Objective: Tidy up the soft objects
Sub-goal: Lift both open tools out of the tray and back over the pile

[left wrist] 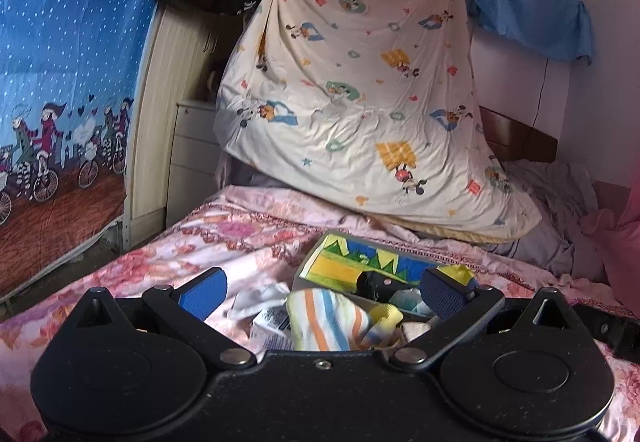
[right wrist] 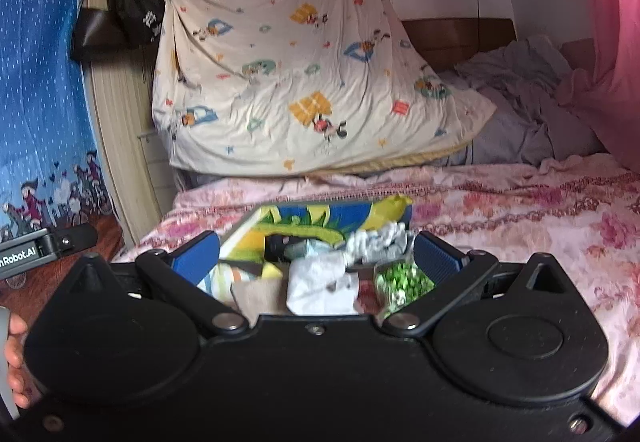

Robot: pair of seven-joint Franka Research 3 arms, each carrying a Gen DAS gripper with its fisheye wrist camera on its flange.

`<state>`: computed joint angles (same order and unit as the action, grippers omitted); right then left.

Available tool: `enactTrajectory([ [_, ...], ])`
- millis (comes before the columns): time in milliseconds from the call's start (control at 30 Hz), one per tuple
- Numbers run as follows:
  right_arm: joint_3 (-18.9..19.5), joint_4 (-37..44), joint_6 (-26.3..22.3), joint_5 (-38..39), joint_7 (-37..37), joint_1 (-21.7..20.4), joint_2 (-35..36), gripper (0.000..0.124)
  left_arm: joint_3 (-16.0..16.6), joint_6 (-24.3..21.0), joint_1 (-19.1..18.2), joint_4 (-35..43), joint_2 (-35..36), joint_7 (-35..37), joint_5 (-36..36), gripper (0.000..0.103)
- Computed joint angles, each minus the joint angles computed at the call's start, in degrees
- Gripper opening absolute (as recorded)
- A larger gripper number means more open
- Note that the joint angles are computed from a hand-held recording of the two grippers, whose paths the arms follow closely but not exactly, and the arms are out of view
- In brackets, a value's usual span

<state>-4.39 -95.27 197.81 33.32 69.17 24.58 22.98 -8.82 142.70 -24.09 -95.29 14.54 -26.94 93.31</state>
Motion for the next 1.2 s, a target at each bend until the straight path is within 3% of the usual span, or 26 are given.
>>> enactTrajectory([
  [200, -4.14, -0.84, -3.45, 1.06, -1.29, 3.58, -0.28, 0.102, -0.01, 1.17, 0.45, -1.25, -0.21, 0.32, -0.35, 0.102],
  [633, -26.59, 0.42, -15.76, -4.54, 11.31, 20.19, 3.31, 0.102, 0.12, 5.44, 1.05, -0.96, 1.62, 12.60, -11.09, 0.102],
  [800, -29.12, 1.48, -20.16, -8.56, 16.75, 21.14, 4.82, 0.102, 0.70, 6.01, 0.55, -0.34, 2.54, 17.45, -15.63, 0.102],
  [1200, -24.69, 5.83, -25.98, -16.68, 23.60, 15.48, 7.34, 0.102, 1.73, 6.67, -0.16, 0.31, 3.61, 24.04, -23.25, 0.102],
])
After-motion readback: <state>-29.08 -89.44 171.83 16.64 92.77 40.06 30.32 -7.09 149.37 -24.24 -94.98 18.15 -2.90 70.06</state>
